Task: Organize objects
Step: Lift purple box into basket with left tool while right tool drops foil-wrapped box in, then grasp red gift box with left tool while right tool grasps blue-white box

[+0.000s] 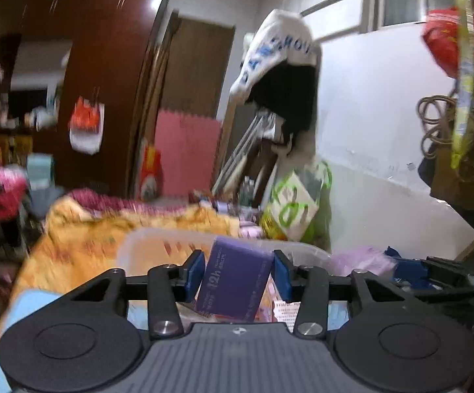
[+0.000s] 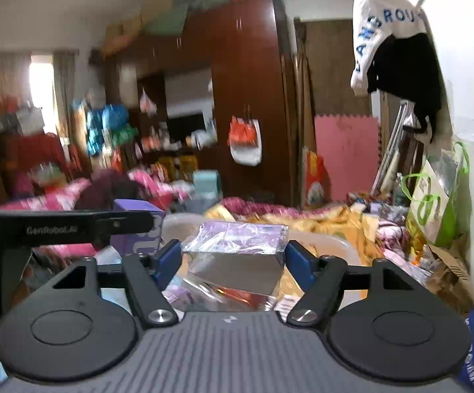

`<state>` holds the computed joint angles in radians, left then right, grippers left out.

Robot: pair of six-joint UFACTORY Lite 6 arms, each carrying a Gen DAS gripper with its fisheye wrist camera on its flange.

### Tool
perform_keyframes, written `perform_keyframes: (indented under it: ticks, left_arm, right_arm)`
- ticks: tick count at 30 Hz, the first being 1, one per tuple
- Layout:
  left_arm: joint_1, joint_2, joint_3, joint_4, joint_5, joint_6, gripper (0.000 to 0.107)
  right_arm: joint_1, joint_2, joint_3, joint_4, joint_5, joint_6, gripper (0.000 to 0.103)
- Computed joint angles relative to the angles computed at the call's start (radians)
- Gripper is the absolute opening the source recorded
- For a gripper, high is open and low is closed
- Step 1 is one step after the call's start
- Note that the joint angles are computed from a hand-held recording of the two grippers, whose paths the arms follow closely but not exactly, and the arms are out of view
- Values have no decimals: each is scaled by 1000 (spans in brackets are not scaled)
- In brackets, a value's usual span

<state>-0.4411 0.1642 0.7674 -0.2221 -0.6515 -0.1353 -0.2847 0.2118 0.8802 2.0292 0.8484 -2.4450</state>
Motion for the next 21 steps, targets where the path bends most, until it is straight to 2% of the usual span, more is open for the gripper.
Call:
perform_keyframes:
  ticks: [1,2,5,7,9,10,12,14,17,19,21]
  left_arm:
    - [10,23,11,15,-7,-21,67]
    - [10,39,22,-1,-3,-4,73]
    - [-14,11,-23,-92,-42,82,73]
    - [-22,-86,-135,-75,-87,67,74]
    - [-45,-207,-285,-86,-144,90,80]
    - [-72,-249,-350,-130,-173,124,84]
    - [-143,-289,-488,-214,-279,157,86]
    - [-180,-252,-596,-210,-391,94,86]
    - [-187,-91,-675,-154,-600,-57,86]
    - [-197,-23,-661,-180,-633,-68,86]
    - [-199,-9,-632,-214,-594,-42,86]
  right_arm:
    - [14,14,9,24,-20,-18,88]
    - [20,21,12,29,-32,-24,89]
    - [-20,7,-20,-28,6,7,91]
    - [-103,-42,-103,-81,106,5,97]
    - [-208,-66,-187,-135,227,-30,103]
    - [-273,-55,-230,-170,290,-69,103]
    - [-358,-6,-284,-206,328,-139,103]
    - [-390,83,-292,-184,320,-202,103]
    - [-368,223,-253,-134,289,-303,103]
    - [-323,275,-210,-111,242,-297,103]
    - [-304,305,-177,-128,217,-273,100]
